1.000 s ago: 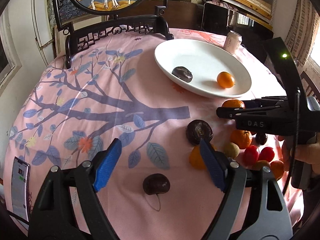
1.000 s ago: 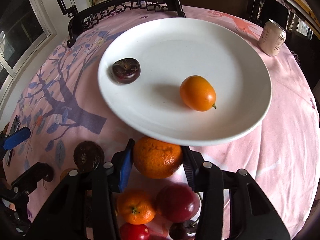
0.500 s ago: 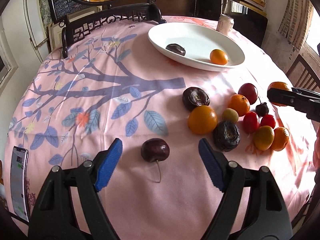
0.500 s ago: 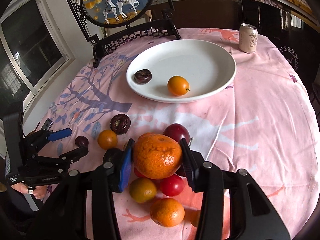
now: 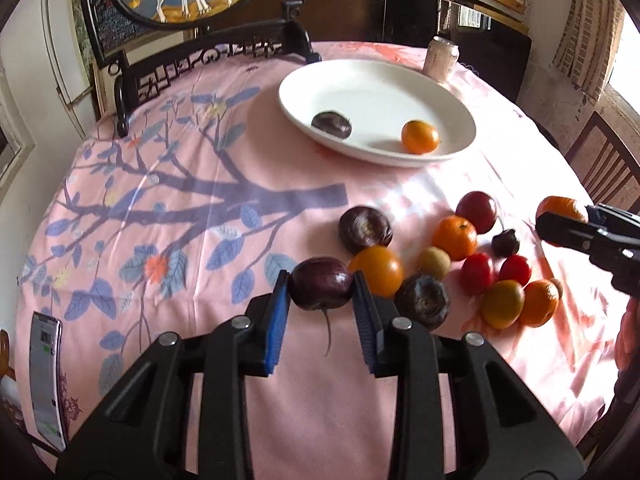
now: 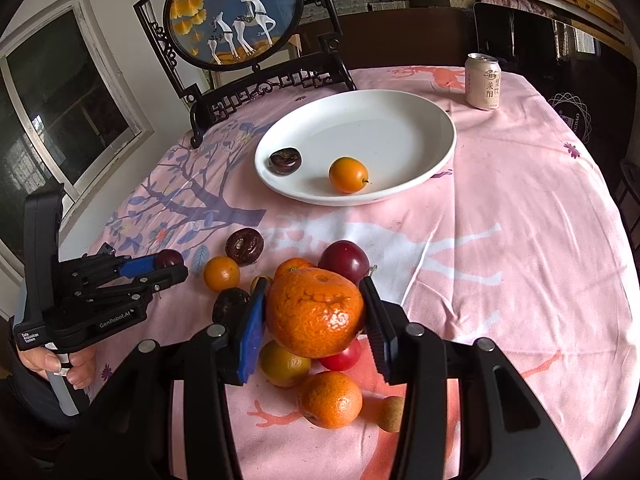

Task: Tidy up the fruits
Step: 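Close the left tool around a dark red plum, then release plum onto plate with left tool while right tool releases tangerine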

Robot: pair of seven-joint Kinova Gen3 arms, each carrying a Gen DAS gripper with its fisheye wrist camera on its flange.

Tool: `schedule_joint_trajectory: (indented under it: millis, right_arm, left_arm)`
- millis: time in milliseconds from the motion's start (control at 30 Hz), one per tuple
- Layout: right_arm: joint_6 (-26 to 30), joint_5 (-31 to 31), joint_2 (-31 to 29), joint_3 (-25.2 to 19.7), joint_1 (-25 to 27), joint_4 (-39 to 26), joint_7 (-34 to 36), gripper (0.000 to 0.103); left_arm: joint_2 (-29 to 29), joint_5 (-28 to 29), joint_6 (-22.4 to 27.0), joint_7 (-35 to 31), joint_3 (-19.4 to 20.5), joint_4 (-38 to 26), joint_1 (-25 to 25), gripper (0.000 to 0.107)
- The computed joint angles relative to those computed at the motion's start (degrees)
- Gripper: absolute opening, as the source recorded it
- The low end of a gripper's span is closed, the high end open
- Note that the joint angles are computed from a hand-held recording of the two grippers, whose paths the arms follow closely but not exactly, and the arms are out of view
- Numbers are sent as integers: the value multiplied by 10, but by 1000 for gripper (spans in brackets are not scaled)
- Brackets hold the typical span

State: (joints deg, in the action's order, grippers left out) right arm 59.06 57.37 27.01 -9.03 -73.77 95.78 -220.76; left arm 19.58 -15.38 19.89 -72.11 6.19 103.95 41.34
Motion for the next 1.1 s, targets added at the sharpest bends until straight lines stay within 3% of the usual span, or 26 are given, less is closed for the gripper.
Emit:
schedule_joint_trajectory:
  millis: [233, 367, 467, 633, 767, 833, 900, 1000, 1100]
  right_arm:
    - [31, 8, -1, 4, 2, -13, 33, 46]
    - [48, 18, -2, 7, 15, -21, 71, 46]
    - [53, 26, 4, 13, 35, -29, 112, 46]
    - [1, 20, 7, 24, 90, -14, 145, 46]
    - [-52, 2, 9, 32, 129, 2, 167, 46]
    - [-67, -11, 15, 37, 140, 2, 182, 46]
    - [-79, -24, 20, 42, 148, 0, 197, 46]
    - [-73, -22, 25, 58, 132, 1, 184, 62]
    - [-64, -8, 16, 62, 116, 10, 161, 62]
  left_arm:
    - [14, 10, 9, -12, 15, -70, 6, 32]
    - [60, 25, 36, -17, 15, -148, 13, 32]
    - [106, 20, 59, -2, -8, -215, 36, 32]
    - [186, 44, 142, -13, 0, -335, 28, 32]
    - [221, 49, 171, -20, -7, -385, 33, 32]
    - [230, 51, 175, -23, -9, -395, 34, 38]
    - [234, 53, 173, -22, -13, -400, 36, 52]
    - [227, 51, 159, -1, -29, -389, 44, 70]
    - [214, 49, 152, 8, -30, -371, 41, 75]
